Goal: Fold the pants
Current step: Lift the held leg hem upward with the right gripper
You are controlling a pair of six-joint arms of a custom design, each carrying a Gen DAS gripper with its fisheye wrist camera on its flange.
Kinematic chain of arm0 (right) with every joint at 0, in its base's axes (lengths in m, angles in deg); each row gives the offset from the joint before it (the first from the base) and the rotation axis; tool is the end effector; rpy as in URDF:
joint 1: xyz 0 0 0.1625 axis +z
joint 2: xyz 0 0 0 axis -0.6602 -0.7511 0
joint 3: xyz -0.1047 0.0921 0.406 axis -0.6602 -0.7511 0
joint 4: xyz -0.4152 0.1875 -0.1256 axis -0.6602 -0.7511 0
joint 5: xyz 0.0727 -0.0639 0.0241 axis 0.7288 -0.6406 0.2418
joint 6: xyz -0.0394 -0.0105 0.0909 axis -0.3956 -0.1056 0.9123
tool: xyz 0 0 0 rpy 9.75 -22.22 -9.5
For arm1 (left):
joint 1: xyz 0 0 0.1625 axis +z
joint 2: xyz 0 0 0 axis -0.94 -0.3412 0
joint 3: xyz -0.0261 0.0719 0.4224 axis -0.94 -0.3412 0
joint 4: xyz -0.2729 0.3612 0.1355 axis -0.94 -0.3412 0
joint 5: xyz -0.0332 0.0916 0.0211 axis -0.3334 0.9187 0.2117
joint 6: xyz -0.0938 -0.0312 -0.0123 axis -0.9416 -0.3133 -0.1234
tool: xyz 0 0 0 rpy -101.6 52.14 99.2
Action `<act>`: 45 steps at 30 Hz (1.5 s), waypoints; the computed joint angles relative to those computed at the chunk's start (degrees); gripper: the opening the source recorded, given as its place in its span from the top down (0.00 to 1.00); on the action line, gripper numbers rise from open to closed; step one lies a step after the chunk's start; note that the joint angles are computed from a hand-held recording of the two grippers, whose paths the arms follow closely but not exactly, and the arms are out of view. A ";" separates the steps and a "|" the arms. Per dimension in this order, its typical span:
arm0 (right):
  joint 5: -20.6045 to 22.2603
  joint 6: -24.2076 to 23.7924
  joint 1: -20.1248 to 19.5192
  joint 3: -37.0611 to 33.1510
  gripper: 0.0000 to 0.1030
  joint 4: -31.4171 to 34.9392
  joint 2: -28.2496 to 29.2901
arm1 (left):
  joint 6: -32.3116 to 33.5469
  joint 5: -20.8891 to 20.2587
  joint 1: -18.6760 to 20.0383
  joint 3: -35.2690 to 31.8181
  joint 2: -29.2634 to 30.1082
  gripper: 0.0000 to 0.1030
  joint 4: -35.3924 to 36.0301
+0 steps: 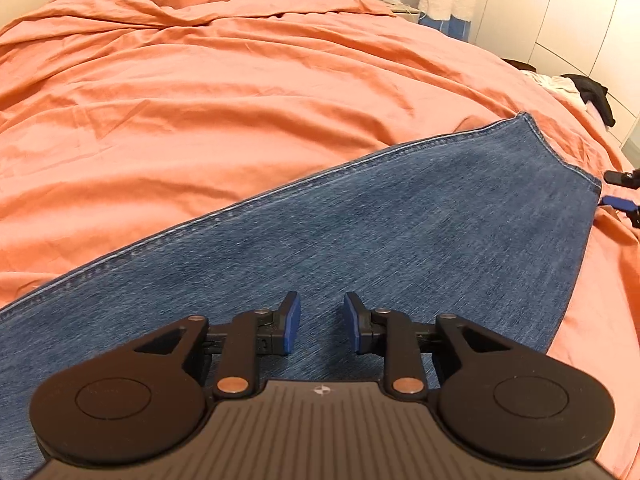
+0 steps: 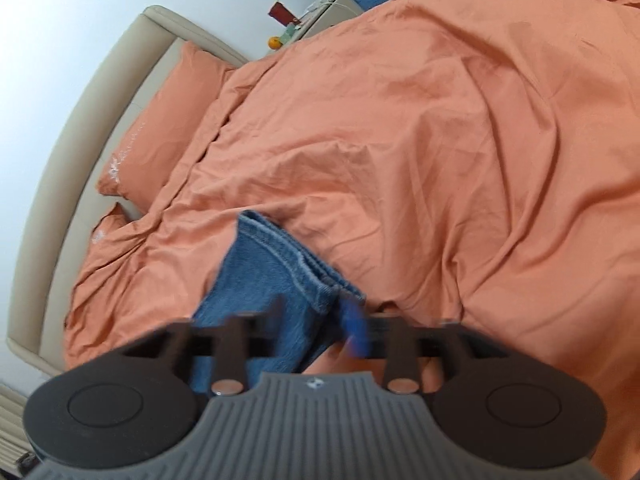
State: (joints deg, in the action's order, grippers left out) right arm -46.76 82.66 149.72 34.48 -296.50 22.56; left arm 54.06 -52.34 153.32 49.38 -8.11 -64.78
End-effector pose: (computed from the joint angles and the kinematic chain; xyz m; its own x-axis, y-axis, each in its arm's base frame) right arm 0.2572 -0.4935 0.0589 -0.9565 0.2917 0.0005 0.1822 0.5987 -0.7800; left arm 0.1165 -0.5794 0.3964 -0.7325 0.2238 -0.6430 0.5164 0.7980 -0.3105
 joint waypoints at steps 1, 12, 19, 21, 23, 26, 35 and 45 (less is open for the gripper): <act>1.12 0.55 -0.15 0.59 0.58 0.45 -0.57 | -0.02 0.37 -0.11 0.05 0.42 0.70 -0.48; 7.99 5.50 -5.01 -0.71 0.82 -2.29 3.01 | 0.72 1.22 0.30 -1.11 4.53 0.63 -6.40; 4.15 -6.98 -0.30 -1.98 0.93 -3.74 2.36 | 3.26 1.15 1.61 -6.83 9.27 0.63 -6.65; 2.89 -8.99 0.62 -2.68 0.94 -2.88 2.29 | 3.83 1.22 1.80 -8.04 10.47 0.63 -6.79; 0.81 -10.80 1.81 -3.89 0.94 -1.38 2.46 | 4.99 1.23 1.99 -8.33 11.31 0.63 -7.94; -1.56 -14.63 3.80 -5.76 0.94 0.34 2.73 | 8.04 1.94 2.06 -7.52 12.61 0.66 -13.01; -5.70 -18.05 8.82 -11.31 0.95 5.83 3.09 | 8.66 0.79 1.48 -4.90 10.58 0.66 -16.48; -7.71 -23.49 18.07 -21.71 0.95 11.62 7.64 | 7.34 -1.23 -0.70 4.32 -6.79 0.66 -7.64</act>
